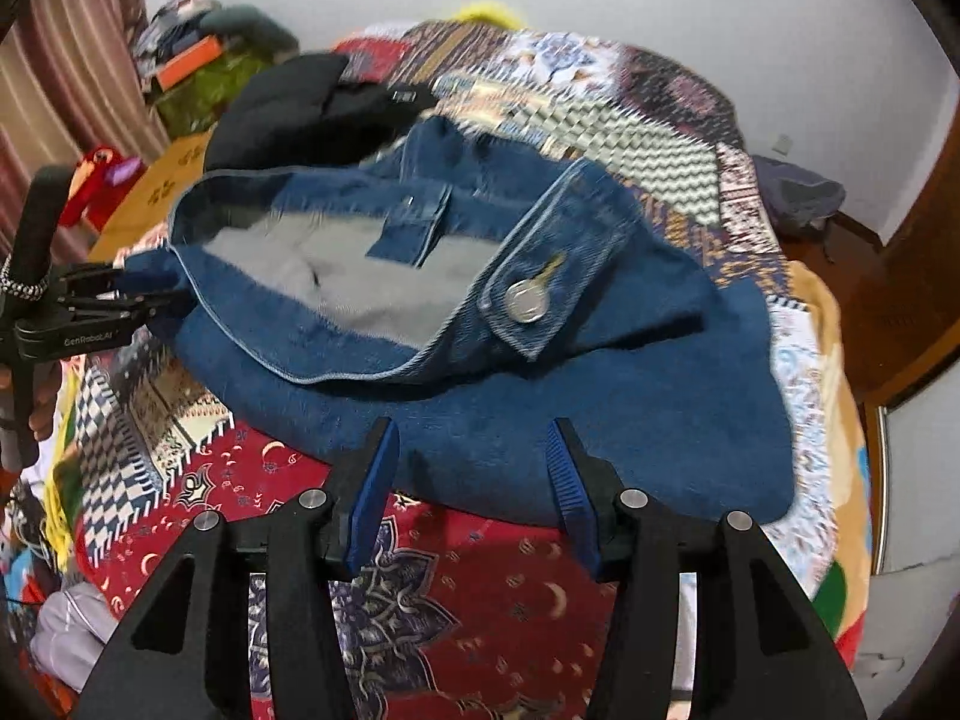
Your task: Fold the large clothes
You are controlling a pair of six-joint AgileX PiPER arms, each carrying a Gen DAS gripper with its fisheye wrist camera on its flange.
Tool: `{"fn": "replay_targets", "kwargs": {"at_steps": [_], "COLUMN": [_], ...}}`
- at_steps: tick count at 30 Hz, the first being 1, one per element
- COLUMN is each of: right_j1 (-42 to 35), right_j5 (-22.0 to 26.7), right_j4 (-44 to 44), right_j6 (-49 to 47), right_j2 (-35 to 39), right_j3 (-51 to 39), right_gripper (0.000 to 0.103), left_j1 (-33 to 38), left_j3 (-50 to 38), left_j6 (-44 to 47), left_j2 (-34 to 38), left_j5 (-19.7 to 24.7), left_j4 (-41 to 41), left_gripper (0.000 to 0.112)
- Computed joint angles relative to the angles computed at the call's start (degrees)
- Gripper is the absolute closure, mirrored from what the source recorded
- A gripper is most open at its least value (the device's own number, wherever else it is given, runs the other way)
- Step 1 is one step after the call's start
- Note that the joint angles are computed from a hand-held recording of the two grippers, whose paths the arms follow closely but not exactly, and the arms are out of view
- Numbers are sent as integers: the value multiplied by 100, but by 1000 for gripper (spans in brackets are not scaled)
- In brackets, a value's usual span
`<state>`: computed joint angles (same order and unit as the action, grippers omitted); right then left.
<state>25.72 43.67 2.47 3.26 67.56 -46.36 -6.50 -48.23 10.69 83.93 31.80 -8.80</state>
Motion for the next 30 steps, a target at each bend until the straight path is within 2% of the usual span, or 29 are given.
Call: {"fn": "replay_targets", "kwargs": {"at_steps": [3, 7, 10, 12, 16, 18, 21, 24, 30], "right_j1": [133, 66, -172, -382, -871, -1178, -1302, -1125, -574], "right_j5": [-49, -150, -115, -151, -350, -326, -307, -230, -109], "right_j4": [71, 334, 653, 554, 133, 349, 528, 341, 177], "right_j6": [-112, -721, -986, -623, 645, 713, 486, 452, 344], "right_j2": [290, 1036, 1726, 2165, 2506, 2499, 2223, 1927, 1604], "right_j3": [-92, -528, -1129, -1660, -2285, -2394, -2222, -2012, -1747], "right_gripper": [56, 56, 56, 56, 56, 56, 56, 56, 56], "left_j1": [-87, -95, 30, 211, 450, 633, 943, 944, 768], "left_j3": [-177, -719, -1416, -2090, -2988, -3199, -3119, -2819, -1886], "left_j6": [35, 38, 22, 72, -1030, -1462, -893, -876, -417], "left_j2": [262, 959, 1566, 2063, 2587, 2648, 2508, 2227, 1390], "left_j5": [-116, -225, -44, 171, 186, 144, 135, 111, 67], "left_j4": [29, 194, 210, 50, 671, 817, 69, 202, -97], "left_gripper": [63, 62, 62, 62, 63, 62, 63, 62, 62]}}
